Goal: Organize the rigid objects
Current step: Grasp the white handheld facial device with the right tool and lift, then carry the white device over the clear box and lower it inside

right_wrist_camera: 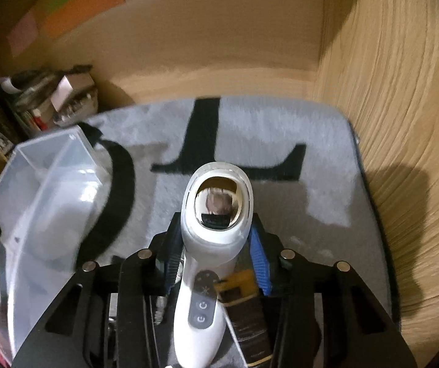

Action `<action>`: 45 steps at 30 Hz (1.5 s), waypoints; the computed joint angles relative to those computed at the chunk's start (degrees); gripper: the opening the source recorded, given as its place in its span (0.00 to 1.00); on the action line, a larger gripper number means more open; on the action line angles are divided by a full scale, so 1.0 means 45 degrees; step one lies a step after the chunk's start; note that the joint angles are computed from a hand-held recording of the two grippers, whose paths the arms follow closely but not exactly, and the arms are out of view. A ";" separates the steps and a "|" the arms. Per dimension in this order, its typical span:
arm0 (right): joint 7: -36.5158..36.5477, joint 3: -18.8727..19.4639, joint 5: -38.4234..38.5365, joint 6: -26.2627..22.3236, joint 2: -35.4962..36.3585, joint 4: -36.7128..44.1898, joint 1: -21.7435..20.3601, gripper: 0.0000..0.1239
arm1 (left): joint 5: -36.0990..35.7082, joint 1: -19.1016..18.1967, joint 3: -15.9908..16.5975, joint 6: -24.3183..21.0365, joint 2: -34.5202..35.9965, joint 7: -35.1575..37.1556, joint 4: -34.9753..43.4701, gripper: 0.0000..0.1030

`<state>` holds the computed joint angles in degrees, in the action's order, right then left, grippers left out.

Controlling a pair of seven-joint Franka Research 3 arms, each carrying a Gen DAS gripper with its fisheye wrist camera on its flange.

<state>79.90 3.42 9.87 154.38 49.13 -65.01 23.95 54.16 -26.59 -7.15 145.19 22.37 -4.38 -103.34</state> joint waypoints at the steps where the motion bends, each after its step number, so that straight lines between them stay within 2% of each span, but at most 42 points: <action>1: -0.0101 0.0075 0.0050 0.0341 -0.0201 -0.0294 -0.0026 0.30 | -0.0010 -0.0011 0.0000 -0.0036 0.0012 -0.0001 0.0019 0.12; 6: -0.0489 0.0233 0.0174 0.1963 -0.1170 -0.1733 0.0019 0.30 | -0.0080 -0.0019 -0.0004 -0.0118 0.0026 0.0016 0.0058 0.11; 12: -0.1392 0.0901 0.0692 0.2935 -0.1829 -0.2456 -0.0242 0.30 | -0.0062 -0.0045 0.0000 -0.0185 0.0037 -0.0023 0.0074 0.11; 18: -0.2927 0.2178 0.1613 0.3946 -0.2478 -0.3186 -0.0779 0.30 | 0.0005 -0.0046 0.0014 -0.0155 0.0035 -0.0081 0.0055 0.11; 22: -0.4344 0.3263 0.2294 0.4208 -0.2725 -0.3357 -0.1167 0.30 | 0.0165 -0.0049 0.0048 -0.0115 -0.0001 -0.0185 -0.0009 0.11; 24: -0.4904 0.3519 0.2542 0.4205 -0.2743 -0.3298 -0.1144 0.30 | 0.0248 -0.0059 0.0060 -0.0116 -0.0004 -0.0265 -0.0009 0.11; 28: -0.5777 0.3857 0.3032 0.3759 -0.2531 -0.2851 -0.1000 0.30 | 0.0405 -0.0087 0.0066 -0.0154 0.0006 -0.0421 0.0014 0.11; 34: -0.5871 0.3058 0.3063 0.2409 -0.1925 -0.1749 0.0021 0.30 | 0.0462 -0.0072 0.0041 -0.0157 0.0011 -0.0461 0.0017 0.11; 42: -0.4852 0.1602 0.1814 0.0189 -0.0714 0.0114 0.1443 0.30 | 0.0638 -0.0060 0.0059 -0.0063 0.0009 -0.0496 -0.0013 0.11; 45: -0.4512 0.1380 0.1396 -0.0502 -0.0265 0.0779 0.1695 0.30 | 0.0726 -0.0073 0.0067 -0.0045 0.0003 -0.0513 -0.0035 0.11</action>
<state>59.60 9.63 16.15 152.13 47.94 -61.51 31.57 57.43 -26.92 -6.85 144.99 22.39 -6.69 -103.50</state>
